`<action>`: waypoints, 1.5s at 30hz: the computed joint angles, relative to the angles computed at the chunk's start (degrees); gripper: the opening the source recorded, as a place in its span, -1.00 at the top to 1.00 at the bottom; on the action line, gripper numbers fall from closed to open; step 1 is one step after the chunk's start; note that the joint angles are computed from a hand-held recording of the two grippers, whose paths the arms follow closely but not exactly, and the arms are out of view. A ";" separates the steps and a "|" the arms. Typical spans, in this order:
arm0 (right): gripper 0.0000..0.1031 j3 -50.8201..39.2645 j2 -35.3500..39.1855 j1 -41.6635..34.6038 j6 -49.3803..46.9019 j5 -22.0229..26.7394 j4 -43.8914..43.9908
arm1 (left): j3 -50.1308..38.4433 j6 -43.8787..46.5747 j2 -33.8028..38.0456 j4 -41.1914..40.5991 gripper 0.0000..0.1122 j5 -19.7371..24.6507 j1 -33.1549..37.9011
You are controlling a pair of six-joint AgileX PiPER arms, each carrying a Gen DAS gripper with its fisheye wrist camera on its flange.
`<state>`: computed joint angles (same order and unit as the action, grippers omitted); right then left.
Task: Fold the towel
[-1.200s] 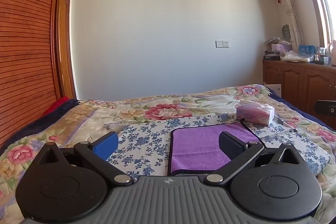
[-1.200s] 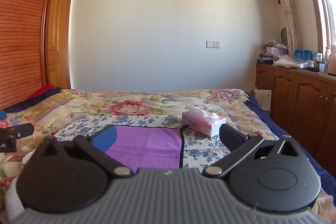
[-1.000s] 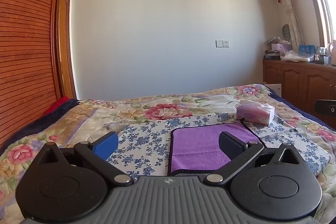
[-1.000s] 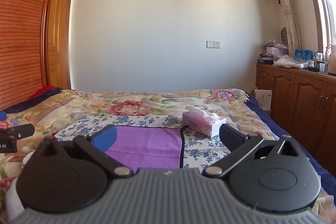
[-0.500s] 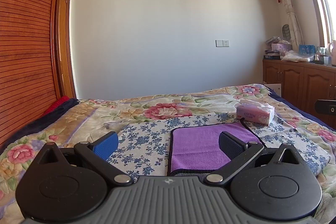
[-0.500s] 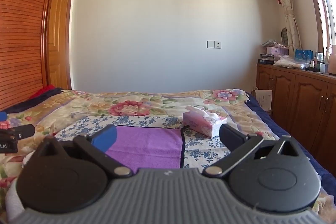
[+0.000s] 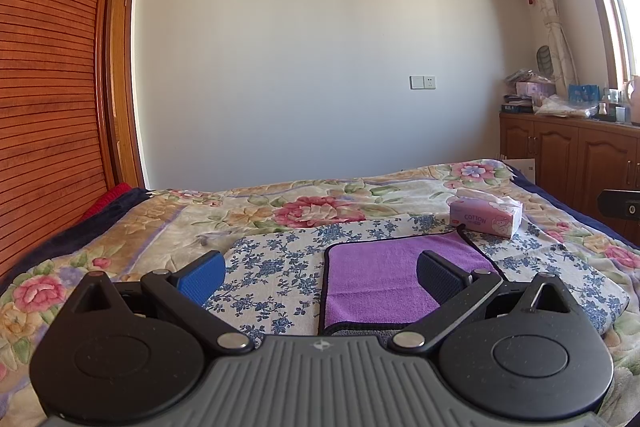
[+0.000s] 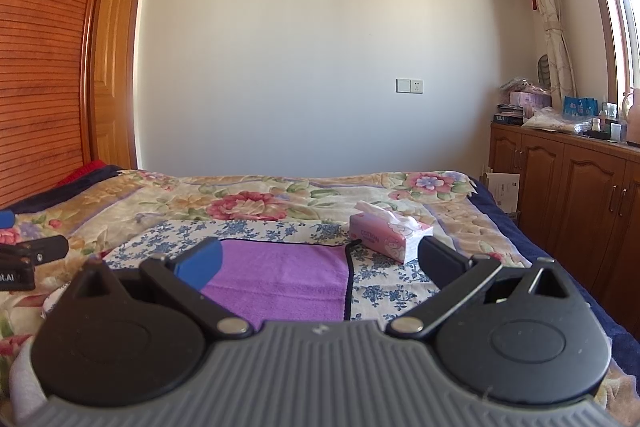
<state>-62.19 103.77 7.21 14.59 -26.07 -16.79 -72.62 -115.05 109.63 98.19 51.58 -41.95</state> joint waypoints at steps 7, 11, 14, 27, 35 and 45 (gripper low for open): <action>-1.00 0.03 -0.19 0.46 -0.74 0.27 0.96 | -0.06 0.06 0.03 -0.08 -0.84 -0.03 0.01; -1.00 0.09 -0.18 0.25 -0.43 0.06 0.52 | -0.01 0.04 -0.01 -0.03 -0.84 -0.03 0.00; -1.00 0.14 -0.29 0.28 -0.47 0.13 0.59 | 0.01 0.03 -0.01 0.02 -0.84 -0.04 0.02; -1.00 -0.07 0.09 0.23 -0.30 -0.02 0.33 | 0.01 0.00 -0.02 0.02 -0.84 -0.05 0.01; -1.00 -0.02 0.03 0.32 -0.35 0.02 0.43 | 0.00 0.09 -0.01 0.00 -0.84 -0.06 0.01; -1.00 -0.14 -0.15 0.73 -0.72 0.38 0.94 | 0.18 -0.56 0.46 0.26 -0.84 0.42 -0.35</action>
<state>-62.34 103.62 7.94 13.87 -25.69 -15.86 -72.44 -115.62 110.09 98.46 52.00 -42.30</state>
